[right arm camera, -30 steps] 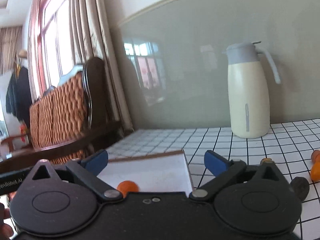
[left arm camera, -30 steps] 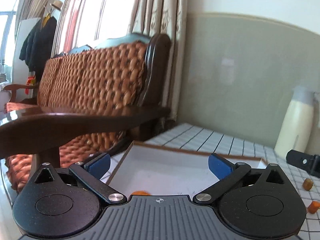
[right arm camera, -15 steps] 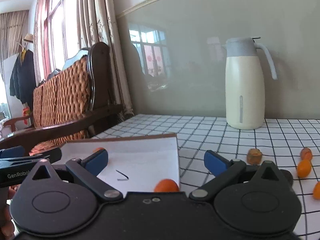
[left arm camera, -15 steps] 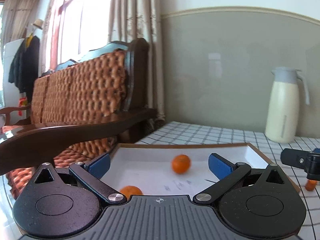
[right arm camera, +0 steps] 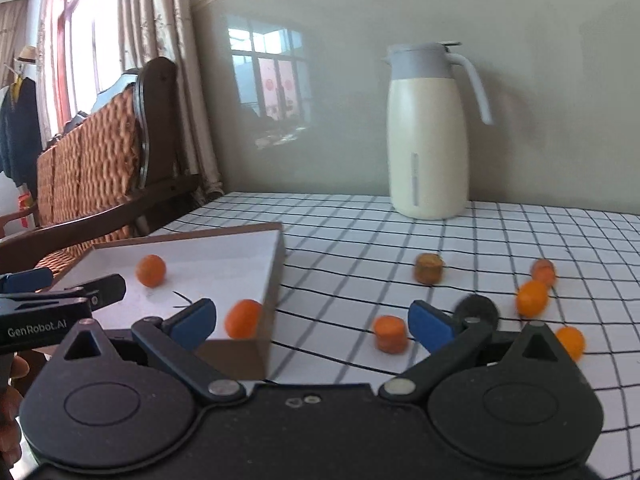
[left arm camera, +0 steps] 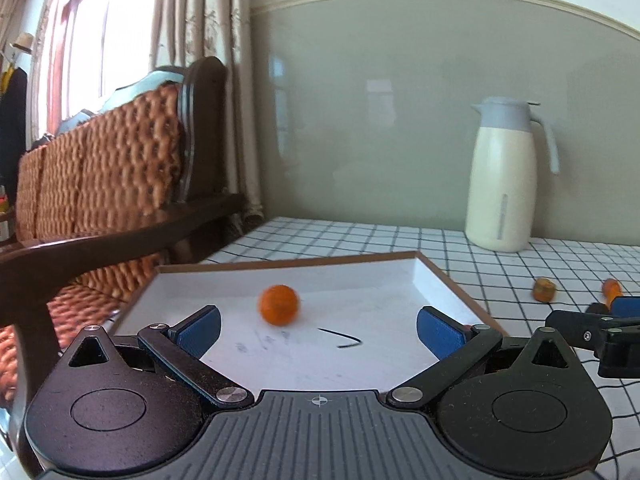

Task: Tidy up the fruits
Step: 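Move both tools back toward the remaining fruits on the table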

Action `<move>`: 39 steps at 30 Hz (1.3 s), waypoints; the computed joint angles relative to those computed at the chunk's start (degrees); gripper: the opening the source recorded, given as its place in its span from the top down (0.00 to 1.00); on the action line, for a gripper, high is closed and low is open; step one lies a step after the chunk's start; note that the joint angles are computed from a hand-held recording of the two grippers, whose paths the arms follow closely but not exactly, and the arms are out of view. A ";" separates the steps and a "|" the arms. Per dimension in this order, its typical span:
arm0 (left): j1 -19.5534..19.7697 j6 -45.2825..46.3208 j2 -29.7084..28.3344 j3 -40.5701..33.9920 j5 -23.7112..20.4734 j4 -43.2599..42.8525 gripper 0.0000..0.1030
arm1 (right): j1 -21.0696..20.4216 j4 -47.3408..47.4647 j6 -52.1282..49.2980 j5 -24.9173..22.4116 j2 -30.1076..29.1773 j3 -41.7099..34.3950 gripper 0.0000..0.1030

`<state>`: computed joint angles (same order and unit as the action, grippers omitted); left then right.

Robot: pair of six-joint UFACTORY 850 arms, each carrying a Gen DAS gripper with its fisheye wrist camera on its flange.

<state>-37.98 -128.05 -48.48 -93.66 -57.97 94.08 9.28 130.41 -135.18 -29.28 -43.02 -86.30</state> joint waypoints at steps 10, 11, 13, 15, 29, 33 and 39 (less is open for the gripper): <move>-1.33 3.71 -3.49 -5.68 3.75 1.25 0.00 | -2.35 3.14 0.36 2.85 1.11 1.40 0.06; -1.51 4.34 -3.99 -6.51 4.21 1.40 0.00 | -2.56 3.51 0.19 3.21 1.23 1.58 0.06; -1.80 5.14 -4.71 -7.68 4.90 1.65 0.00 | -2.95 4.34 -0.15 4.39 1.32 1.65 0.06; -2.06 6.44 -5.80 -9.54 5.91 1.52 0.00 | -3.33 4.78 0.11 5.46 1.25 1.57 0.06; -3.26 12.22 -12.19 -20.29 11.06 0.76 0.00 | -5.59 12.13 -2.79 9.88 1.24 1.54 0.06; -3.32 14.00 -14.13 -23.61 12.50 -0.43 0.00 | -6.17 15.74 -6.03 10.49 1.15 1.73 0.06; -3.28 16.00 -17.14 -28.63 14.33 -3.13 0.00 | -7.03 19.41 -8.57 11.22 0.74 1.52 0.08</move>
